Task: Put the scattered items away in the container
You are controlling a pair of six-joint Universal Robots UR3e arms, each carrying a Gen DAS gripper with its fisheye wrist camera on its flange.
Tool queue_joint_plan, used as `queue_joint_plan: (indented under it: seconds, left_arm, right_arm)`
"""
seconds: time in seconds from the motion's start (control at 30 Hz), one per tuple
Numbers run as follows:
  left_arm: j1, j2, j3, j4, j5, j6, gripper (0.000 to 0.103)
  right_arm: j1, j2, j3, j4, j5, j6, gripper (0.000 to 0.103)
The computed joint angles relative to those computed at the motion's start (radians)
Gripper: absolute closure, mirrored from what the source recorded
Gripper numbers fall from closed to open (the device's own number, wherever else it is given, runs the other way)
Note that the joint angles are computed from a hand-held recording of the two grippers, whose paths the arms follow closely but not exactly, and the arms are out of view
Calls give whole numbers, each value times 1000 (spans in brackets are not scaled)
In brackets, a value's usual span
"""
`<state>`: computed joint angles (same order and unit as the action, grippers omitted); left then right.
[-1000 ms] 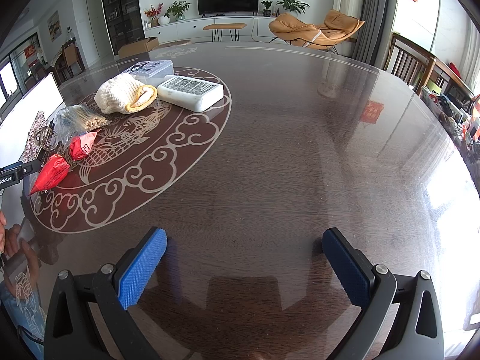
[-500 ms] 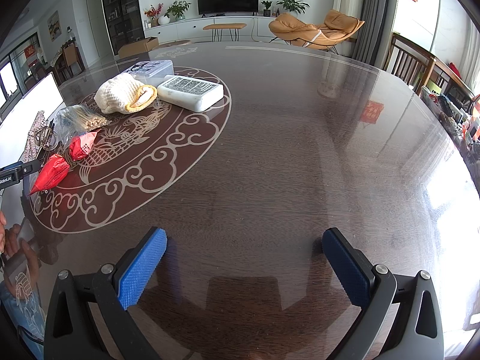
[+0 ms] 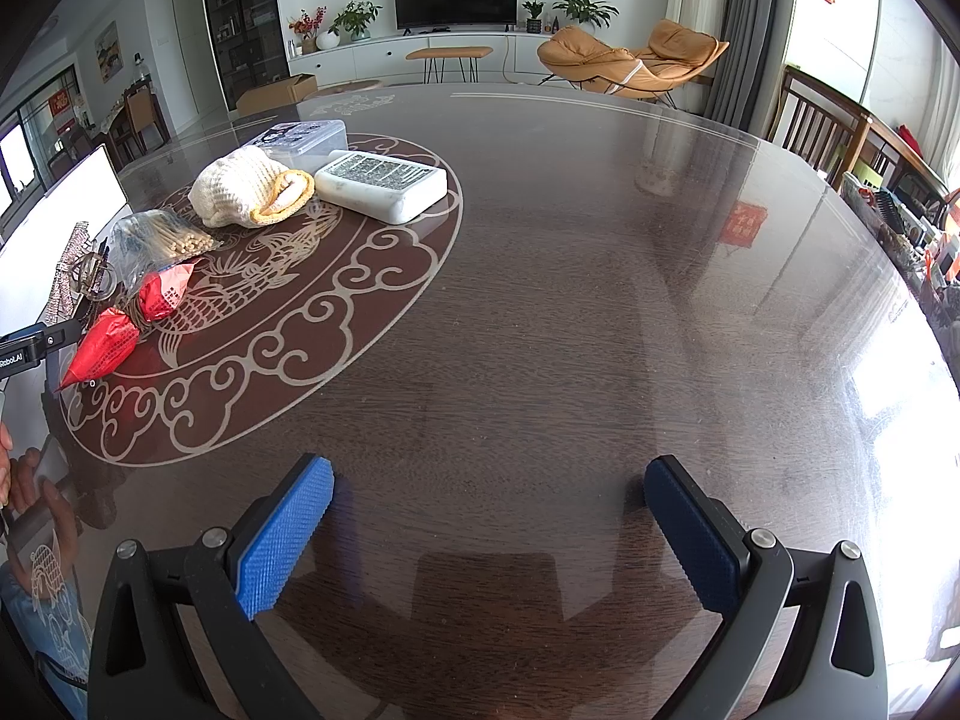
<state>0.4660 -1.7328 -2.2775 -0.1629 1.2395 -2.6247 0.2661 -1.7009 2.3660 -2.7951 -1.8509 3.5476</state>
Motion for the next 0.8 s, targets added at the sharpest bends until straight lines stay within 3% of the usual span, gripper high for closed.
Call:
queue_joint_plan:
  seconds: [0.3,0.4,0.5,0.67,0.8]
  left_arm:
    - [-2,-2,3,-2,-1,1,0]
    - [-2,0,2,-6,-5,7,0]
    - [-2,3,1,-7,-6,6,0]
    - [-3,3,2,-7,-4,5,0]
    - [-4,5,2,-8,-2,3,0]
  right_arm:
    - [8,6,-12,15,-12,20,0]
    - [41,42,-107,131,-36,140,0]
    - [94,79,-137,17,1,255,0]
    - [158,302,-406,-23,95,321,0]
    - [213,491,-697,102,78,315,0]
